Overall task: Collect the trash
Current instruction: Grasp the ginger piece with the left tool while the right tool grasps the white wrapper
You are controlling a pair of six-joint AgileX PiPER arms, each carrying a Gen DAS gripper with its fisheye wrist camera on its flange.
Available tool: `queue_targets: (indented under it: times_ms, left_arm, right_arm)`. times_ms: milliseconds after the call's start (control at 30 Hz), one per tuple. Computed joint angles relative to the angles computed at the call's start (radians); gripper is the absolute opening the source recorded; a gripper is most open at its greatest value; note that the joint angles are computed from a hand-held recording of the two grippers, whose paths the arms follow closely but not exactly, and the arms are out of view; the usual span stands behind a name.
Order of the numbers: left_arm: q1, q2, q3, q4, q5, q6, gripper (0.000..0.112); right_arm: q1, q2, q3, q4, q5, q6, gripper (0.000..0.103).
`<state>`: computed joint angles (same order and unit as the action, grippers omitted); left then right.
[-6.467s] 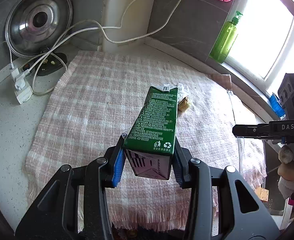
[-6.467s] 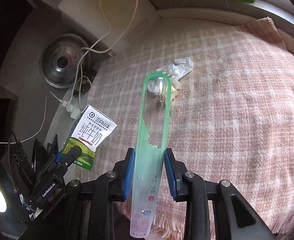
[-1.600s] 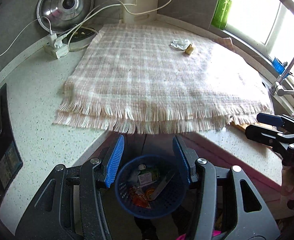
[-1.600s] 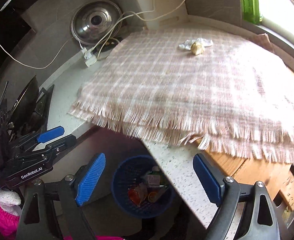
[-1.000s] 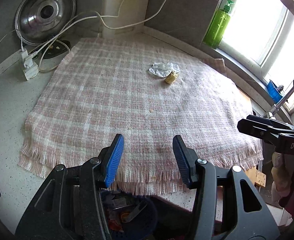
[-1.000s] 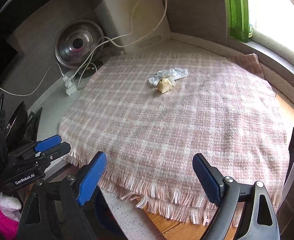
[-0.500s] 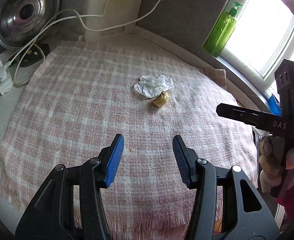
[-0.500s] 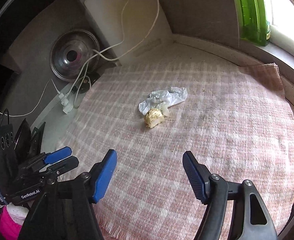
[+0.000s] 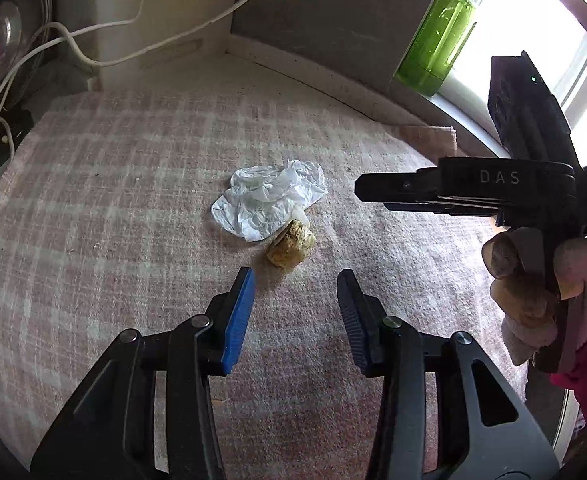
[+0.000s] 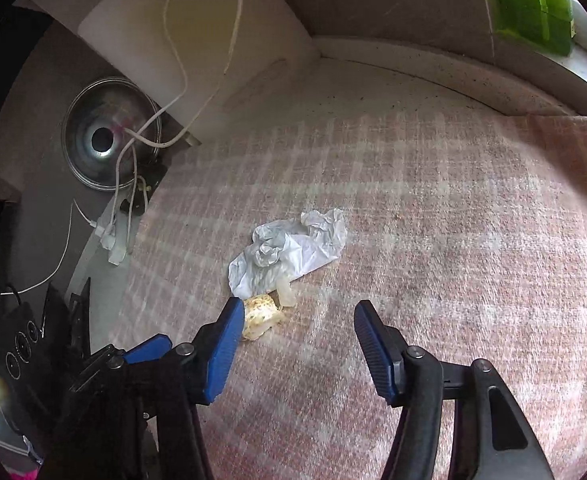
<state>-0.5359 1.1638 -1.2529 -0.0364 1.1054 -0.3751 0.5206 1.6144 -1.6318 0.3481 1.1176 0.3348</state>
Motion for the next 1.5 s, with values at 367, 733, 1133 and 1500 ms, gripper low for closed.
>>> queue_targets:
  times_ms: [367, 733, 1133, 1500]
  left_arm:
    - [-0.002, 0.102, -0.006, 0.003, -0.056, 0.045, 0.043]
    - [0.010, 0.140, 0.024, -0.043, -0.118, 0.066, 0.030]
    - [0.067, 0.124, 0.062, -0.102, -0.162, 0.117, 0.025]
    - [0.095, 0.015, 0.073, -0.115, -0.100, 0.110, 0.021]
  right_arm:
    - [-0.062, 0.161, -0.071, 0.155, -0.016, -0.040, 0.054]
    - [-0.001, 0.286, -0.237, 0.063, 0.030, 0.001, 0.054]
    - [0.011, 0.328, -0.281, 0.016, 0.028, 0.045, 0.007]
    - [-0.001, 0.237, -0.198, 0.049, -0.031, 0.047, 0.003]
